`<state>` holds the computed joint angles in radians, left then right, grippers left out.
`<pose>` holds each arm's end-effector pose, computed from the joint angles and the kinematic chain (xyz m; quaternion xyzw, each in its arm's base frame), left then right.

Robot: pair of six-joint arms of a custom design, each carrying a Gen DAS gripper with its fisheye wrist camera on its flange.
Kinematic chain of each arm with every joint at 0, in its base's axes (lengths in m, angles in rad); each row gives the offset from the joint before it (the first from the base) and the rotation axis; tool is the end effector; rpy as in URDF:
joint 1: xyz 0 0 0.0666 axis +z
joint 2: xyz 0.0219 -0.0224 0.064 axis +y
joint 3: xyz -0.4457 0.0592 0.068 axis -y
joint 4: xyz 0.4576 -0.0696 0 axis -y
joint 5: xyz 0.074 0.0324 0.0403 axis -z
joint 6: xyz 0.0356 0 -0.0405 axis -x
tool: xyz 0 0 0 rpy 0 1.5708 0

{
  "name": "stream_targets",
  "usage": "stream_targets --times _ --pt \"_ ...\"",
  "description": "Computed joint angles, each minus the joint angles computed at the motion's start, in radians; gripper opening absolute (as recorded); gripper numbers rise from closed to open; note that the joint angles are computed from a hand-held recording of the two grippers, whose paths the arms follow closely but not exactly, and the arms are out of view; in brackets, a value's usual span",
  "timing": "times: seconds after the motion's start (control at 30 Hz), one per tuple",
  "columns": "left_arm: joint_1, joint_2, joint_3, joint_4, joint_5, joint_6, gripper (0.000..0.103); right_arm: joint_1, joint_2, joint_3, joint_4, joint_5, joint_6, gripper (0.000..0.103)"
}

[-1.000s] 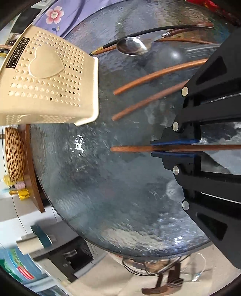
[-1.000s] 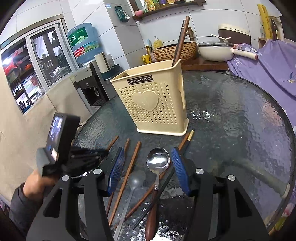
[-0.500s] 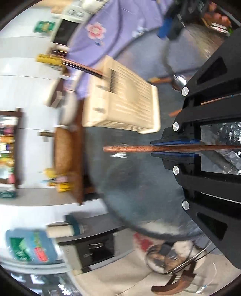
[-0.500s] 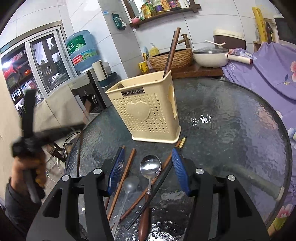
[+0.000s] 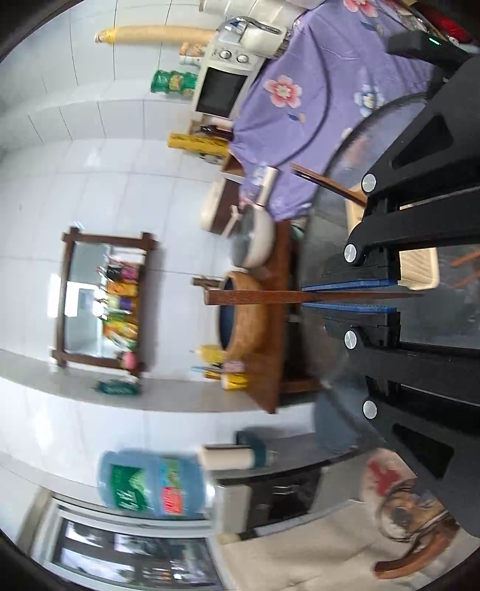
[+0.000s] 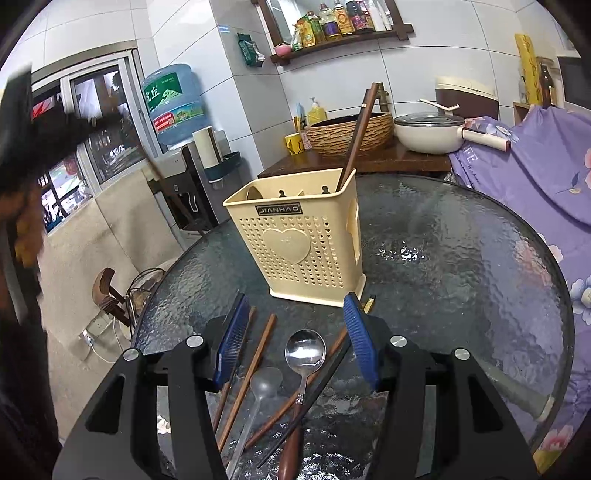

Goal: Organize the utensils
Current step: 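Carry the wooden chopstick over the holder and release it with the left tool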

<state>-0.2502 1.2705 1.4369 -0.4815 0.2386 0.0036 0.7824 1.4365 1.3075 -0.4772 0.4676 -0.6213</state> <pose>0.4914 -0.1347 0.6184 0.1682 0.7888 -0.1694 0.5663 0.4160 0.3903 0.4621 0.0378 0.8677 0.1346 0.4771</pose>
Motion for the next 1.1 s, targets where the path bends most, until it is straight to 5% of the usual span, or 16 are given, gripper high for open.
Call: stream_targets --times 0.43,1.1 --pt "-0.111 0.098 0.115 0.046 -0.057 -0.020 0.006 0.002 -0.011 -0.011 -0.001 0.016 0.008 0.054" --pt "-0.117 0.199 0.037 -0.094 -0.052 -0.023 0.006 0.002 -0.016 -0.039 -0.005 0.020 -0.041 0.054"
